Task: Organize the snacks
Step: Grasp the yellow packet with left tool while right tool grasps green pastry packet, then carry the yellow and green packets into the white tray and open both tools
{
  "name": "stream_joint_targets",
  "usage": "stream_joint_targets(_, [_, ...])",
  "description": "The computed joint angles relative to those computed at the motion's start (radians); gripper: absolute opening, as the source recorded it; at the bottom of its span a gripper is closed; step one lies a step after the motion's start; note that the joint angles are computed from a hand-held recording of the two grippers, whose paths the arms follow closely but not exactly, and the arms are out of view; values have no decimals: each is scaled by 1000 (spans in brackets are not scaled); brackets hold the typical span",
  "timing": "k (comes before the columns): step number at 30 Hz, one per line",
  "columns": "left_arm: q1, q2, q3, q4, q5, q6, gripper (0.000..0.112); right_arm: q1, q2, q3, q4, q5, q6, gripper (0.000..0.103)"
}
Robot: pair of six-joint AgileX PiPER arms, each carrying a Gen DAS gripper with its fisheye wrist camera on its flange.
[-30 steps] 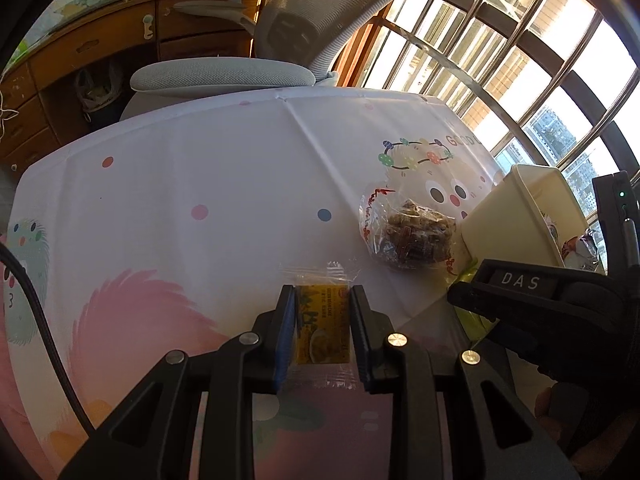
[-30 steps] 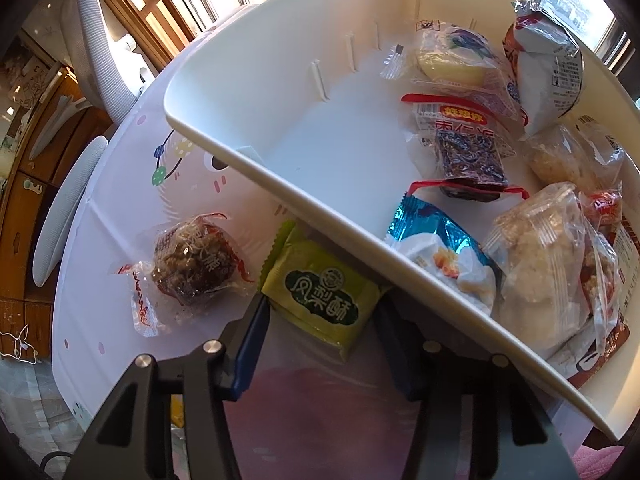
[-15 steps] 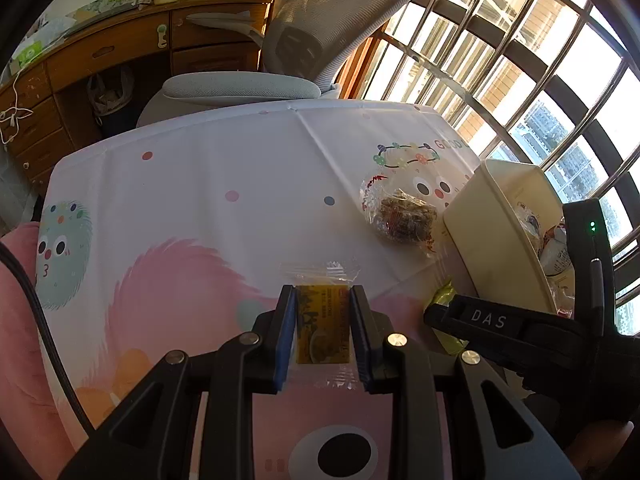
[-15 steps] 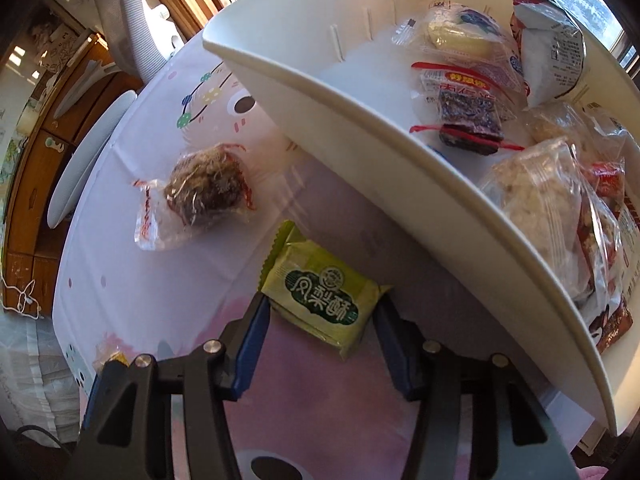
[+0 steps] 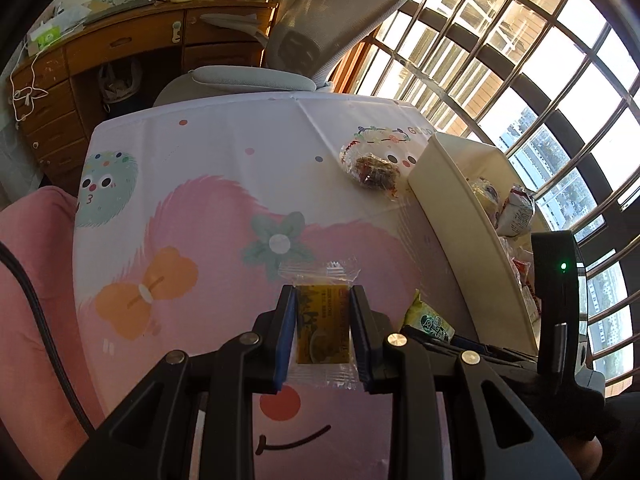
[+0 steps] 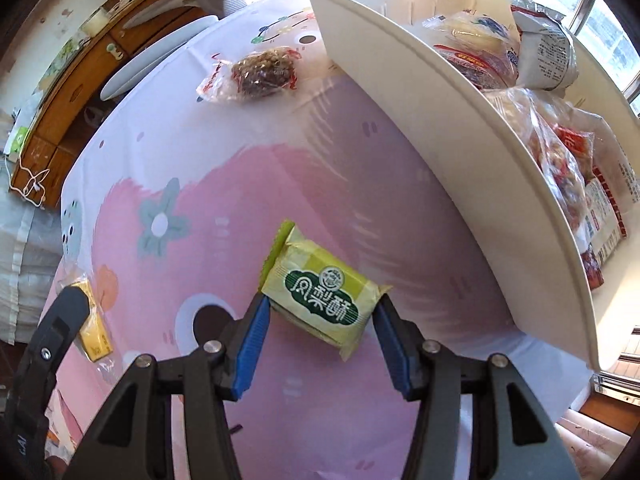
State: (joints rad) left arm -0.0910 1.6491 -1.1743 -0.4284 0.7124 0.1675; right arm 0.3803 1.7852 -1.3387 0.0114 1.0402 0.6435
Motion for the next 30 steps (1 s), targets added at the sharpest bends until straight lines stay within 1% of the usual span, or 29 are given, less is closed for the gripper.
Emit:
stream_joint_targets(4, [0, -120, 93, 4, 22, -18, 25, 31, -120, 132, 3, -5, -6, 53])
stream_joint_targets(7, [-11, -191, 129, 22, 46, -41, 25, 41, -196, 190, 3, 7, -24, 53])
stream_joint_targets(12, [-38, -286, 155, 39, 87, -67, 25, 30, -322, 242, 5, 38, -53, 53])
stream_joint_targets(14, [-57, -310, 150, 51, 104, -86, 25, 31, -346, 234, -4, 44, -60, 53])
stream_joint_targets(18, [-85, -323, 112, 39, 162, -93, 25, 18, -405, 226, -15, 57, -88, 53])
stream_joint_targets(19, [-91, -317, 97, 31, 186, -90, 25, 3, -426, 228, -11, 60, -105, 53])
stream_joint_targets(21, [-111, -311, 76, 26, 207, -101, 25, -36, -468, 234, 0, 62, -141, 53])
stream_joint_targets(23, [-136, -312, 61, 28, 213, -116, 25, -84, -508, 239, 15, 64, -185, 53])
stream_joint_targets(26, [-192, -311, 32, 71, 210, -167, 25, -144, -534, 229, 24, 64, -241, 53])
stream_joint_targets(30, [-284, -285, -29, 144, 204, -267, 25, -264, -560, 218, 85, 60, -388, 53])
